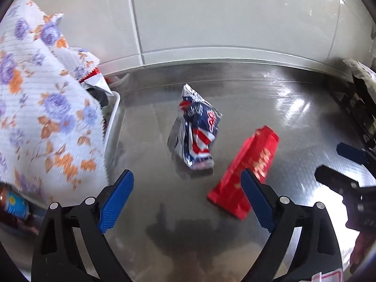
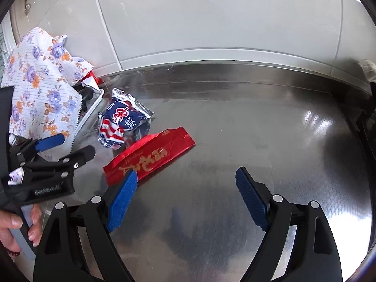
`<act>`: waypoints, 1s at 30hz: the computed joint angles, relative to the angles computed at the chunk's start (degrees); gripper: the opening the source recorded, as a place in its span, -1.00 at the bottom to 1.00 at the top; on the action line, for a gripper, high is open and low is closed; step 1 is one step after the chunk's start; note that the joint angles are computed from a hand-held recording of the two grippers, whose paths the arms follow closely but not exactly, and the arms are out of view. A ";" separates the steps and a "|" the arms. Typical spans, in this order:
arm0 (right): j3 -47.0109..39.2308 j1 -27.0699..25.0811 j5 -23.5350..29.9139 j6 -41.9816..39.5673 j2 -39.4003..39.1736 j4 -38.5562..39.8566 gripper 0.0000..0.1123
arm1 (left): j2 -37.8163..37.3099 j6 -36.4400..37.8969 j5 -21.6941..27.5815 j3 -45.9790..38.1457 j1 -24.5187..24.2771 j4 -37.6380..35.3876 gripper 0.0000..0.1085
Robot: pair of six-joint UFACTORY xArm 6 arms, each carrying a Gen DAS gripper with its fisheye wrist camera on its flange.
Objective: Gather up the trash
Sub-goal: 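Grasp the flag-patterned snack bag with the left gripper while the right reaches the red packet, then hold the snack bag in the left gripper while the right grasps the red packet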
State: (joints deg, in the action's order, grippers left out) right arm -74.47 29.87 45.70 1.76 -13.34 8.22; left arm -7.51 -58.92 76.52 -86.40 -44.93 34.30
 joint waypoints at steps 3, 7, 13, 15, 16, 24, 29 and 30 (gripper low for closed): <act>-2.61 -0.26 0.06 -1.01 3.32 1.16 0.53 | 1.99 2.23 -2.57 -0.56 3.47 -2.18 0.55; -6.44 -0.14 0.34 -4.19 8.03 3.11 0.52 | 3.60 4.39 -5.25 -0.04 6.79 -5.35 0.34; -9.34 0.46 1.22 -8.33 11.61 5.08 0.52 | 5.36 7.04 -8.39 0.36 9.18 -6.94 0.29; -9.99 0.85 1.77 -8.96 12.55 5.11 0.52 | 6.09 7.89 -8.92 0.03 9.74 -7.19 0.27; -10.30 1.04 1.95 -8.63 13.10 4.49 0.52 | 6.20 7.95 -9.42 0.09 10.03 -7.48 0.25; -12.79 1.64 1.86 -8.71 16.74 4.40 0.52 | 8.15 8.86 -12.21 -1.57 13.26 -10.66 0.22; -13.26 2.55 0.66 -12.24 17.14 5.25 -0.78 | 8.64 9.43 -12.40 -2.18 13.99 -11.32 0.23; -13.33 2.34 1.18 -12.65 17.12 6.12 -0.81 | 8.76 9.58 -12.38 -2.32 14.07 -11.39 0.23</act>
State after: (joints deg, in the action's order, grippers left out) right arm -87.80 32.21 46.89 -10.89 3.77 14.34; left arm 1.25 -49.35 64.14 -88.72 -30.86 22.91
